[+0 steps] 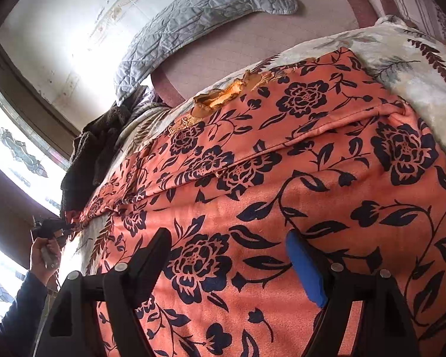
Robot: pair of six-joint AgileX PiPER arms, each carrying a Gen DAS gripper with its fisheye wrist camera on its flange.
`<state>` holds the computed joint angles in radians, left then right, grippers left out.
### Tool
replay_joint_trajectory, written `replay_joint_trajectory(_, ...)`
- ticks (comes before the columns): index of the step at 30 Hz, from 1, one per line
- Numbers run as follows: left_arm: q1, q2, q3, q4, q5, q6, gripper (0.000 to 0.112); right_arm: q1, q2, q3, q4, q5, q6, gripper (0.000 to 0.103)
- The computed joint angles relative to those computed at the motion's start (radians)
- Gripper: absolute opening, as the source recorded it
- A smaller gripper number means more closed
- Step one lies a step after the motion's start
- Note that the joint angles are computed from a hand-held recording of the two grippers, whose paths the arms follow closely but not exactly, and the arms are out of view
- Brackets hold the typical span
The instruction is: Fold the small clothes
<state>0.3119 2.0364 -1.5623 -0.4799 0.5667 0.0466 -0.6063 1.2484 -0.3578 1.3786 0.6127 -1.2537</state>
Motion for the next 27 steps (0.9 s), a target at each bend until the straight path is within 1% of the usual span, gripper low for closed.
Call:
replay_joint_trajectory(1, -0.052, -0.076, 0.06, 0.035, -0.062, 0.015, 0.006, -0.026, -0.002, 0.0, 0.0, 0.022, -0.006, 0.082)
replay_joint_trajectory(2, -0.109, -0.145, 0.104, 0.047, -0.108, 0.039, 0.006, -0.049, -0.005, 0.0, -0.003, 0.042, -0.009, 0.082)
replay_joint_trajectory(3, -0.172, -0.208, 0.138, 0.052, -0.137, 0.062, 0.006, -0.069, -0.008, -0.002, -0.008, 0.059, -0.011, 0.082)
replay_joint_trajectory(4, -0.244, -0.259, 0.155, 0.067, -0.156, 0.068, 0.006, -0.09, -0.009, -0.004, -0.015, 0.078, -0.012, 0.082)
replay_joint_trajectory(6, -0.416, -0.314, 0.14, 0.168, -0.173, -0.011, 0.006, -0.135, -0.017, -0.005, -0.024, 0.114, -0.013, 0.082)
replay_joint_trajectory(7, -0.507, -0.332, 0.136, 0.215, -0.183, -0.039, 0.006, -0.163, -0.024, -0.007, -0.032, 0.137, -0.012, 0.082)
replay_joint_trajectory(9, -0.672, -0.32, 0.082, 0.314, -0.171, -0.129, 0.006, -0.22, -0.034, -0.011, -0.042, 0.18, -0.011, 0.082)
replay_joint_trajectory(11, -0.81, -0.264, 0.017, 0.321, -0.129, -0.137, 0.008, -0.279, -0.03, -0.022, -0.052, 0.221, -0.009, 0.082)
replay_joint_trajectory(12, -0.877, -0.231, -0.003, 0.36, -0.119, -0.18, 0.01, -0.307, -0.023, -0.03, -0.059, 0.24, -0.005, 0.082)
replay_joint_trajectory(13, -0.929, -0.181, -0.039, 0.367, -0.092, -0.182, 0.018, -0.334, -0.014, -0.037, -0.061, 0.257, -0.003, 0.082)
replay_joint_trajectory(14, -0.968, -0.115, -0.098, 0.353, -0.033, -0.148, 0.046, -0.359, -0.004, -0.043, -0.063, 0.272, 0.0, 0.082)
replay_joint_trajectory(15, -1.001, -0.055, -0.145, 0.379, 0.023, -0.154, 0.068, -0.377, 0.009, -0.05, -0.066, 0.283, 0.005, 0.082)
replay_joint_trajectory(17, -1.033, 0.014, -0.161, 0.474, 0.074, -0.223, 0.068, -0.414, 0.031, -0.064, -0.073, 0.306, 0.011, 0.082)
replay_joint_trajectory(18, -1.028, 0.02, -0.136, 0.486, 0.085, -0.233, 0.068, -0.426, 0.029, -0.065, -0.076, 0.308, 0.011, 0.082)
replay_joint_trajectory(19, -1.009, 0.008, -0.093, 0.472, 0.066, -0.237, 0.068, -0.437, 0.027, -0.067, -0.082, 0.312, 0.013, 0.082)
replay_joint_trajectory(20, -0.982, -0.034, -0.012, 0.443, 0.017, -0.231, 0.068, -0.449, 0.025, -0.072, -0.092, 0.323, 0.017, 0.082)
replay_joint_trajectory(21, -0.932, -0.087, 0.084, 0.39, -0.04, -0.184, 0.068, -0.46, 0.019, -0.077, -0.104, 0.335, 0.024, 0.082)
replay_joint_trajectory(22, -0.889, -0.139, 0.161, 0.35, -0.077, -0.146, 0.068, -0.469, 0.013, -0.087, -0.116, 0.349, 0.036, 0.082)
replay_joint_trajectory(24, -0.807, -0.204, 0.258, 0.327, -0.148, -0.125, 0.068, -0.471, 0.035, -0.134, -0.137, 0.389, 0.082, 0.082)
replay_joint_trajectory(25, -0.767, -0.23, 0.294, 0.314, -0.179, -0.114, 0.068, -0.449, 0.06, -0.177, -0.146, 0.39, 0.126, 0.082)
replay_joint_trajectory(26, -0.728, -0.25, 0.326, 0.304, -0.206, -0.109, 0.068, -0.422, 0.074, -0.216, -0.148, 0.372, 0.163, 0.082)
replay_joint_trajectory(27, -0.695, -0.243, 0.339, 0.273, -0.229, -0.089, 0.068, -0.39, 0.105, -0.265, -0.136, 0.348, 0.189, 0.082)
